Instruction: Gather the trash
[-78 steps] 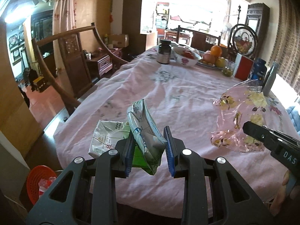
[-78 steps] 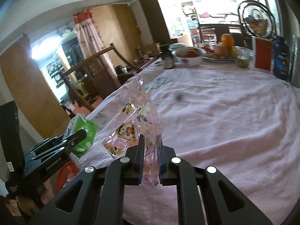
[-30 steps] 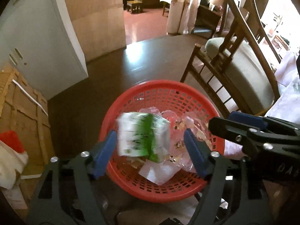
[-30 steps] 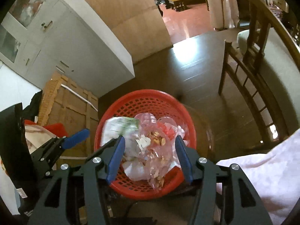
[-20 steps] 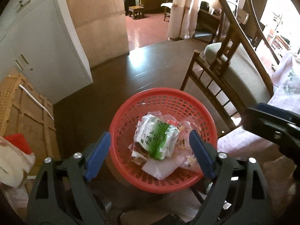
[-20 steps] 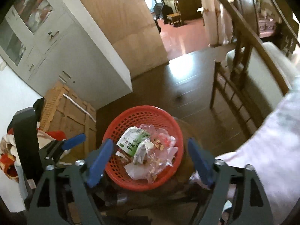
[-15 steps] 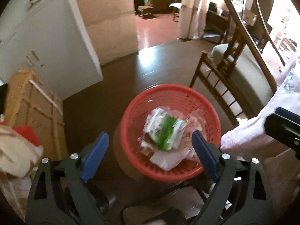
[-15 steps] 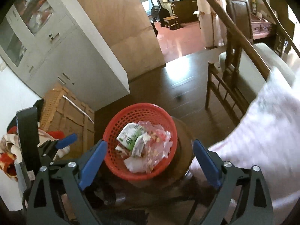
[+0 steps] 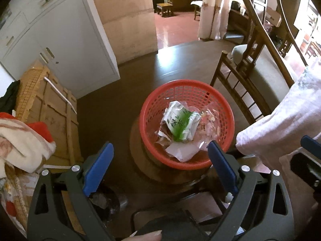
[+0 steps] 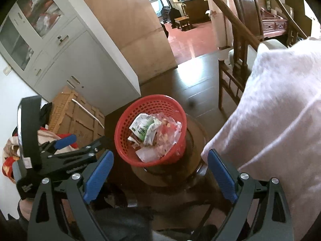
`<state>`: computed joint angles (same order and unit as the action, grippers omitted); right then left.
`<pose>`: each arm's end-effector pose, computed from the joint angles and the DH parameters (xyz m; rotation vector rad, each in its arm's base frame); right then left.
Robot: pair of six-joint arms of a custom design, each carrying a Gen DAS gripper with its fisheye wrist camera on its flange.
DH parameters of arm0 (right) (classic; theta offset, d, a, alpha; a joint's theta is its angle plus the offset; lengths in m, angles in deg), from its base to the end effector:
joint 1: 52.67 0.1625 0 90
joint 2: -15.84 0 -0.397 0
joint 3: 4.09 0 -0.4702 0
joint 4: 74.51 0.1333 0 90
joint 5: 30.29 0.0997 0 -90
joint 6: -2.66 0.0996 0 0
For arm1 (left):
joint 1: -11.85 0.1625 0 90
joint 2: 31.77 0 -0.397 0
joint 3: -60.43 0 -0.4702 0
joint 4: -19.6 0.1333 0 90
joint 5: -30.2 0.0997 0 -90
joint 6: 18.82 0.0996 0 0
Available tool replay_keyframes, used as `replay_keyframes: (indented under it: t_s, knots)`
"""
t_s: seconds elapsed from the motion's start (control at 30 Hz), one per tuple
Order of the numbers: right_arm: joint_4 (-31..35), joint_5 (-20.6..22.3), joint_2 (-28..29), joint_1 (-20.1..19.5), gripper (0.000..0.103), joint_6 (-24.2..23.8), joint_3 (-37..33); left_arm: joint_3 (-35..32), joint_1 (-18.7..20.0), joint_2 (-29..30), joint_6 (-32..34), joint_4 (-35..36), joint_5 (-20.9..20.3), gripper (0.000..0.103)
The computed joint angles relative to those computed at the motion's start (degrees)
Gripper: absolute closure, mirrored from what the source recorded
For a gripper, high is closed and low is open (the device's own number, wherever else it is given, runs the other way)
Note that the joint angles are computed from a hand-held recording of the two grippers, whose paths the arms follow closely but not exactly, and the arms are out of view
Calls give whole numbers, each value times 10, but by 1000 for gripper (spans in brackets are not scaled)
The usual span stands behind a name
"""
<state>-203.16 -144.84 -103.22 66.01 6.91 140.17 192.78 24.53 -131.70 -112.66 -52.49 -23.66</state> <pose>0.2489 -0.2635 0.2444 0.5142 -2.7097 0.4818 -0.2800 -0.2598 0.1734 0.0173 2.1771 -0.6222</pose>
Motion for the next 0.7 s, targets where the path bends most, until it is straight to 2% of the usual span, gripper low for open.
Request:
replay_keyframes:
  t_s: [0.37, 0.7]
  knots:
    - [21, -22, -12, 27, 10, 4, 4, -9, -31, -1, -21, 20, -5, 11]
    - [37, -31, -27, 37, 10, 12, 8, -15, -40, 2, -19, 20, -11, 11]
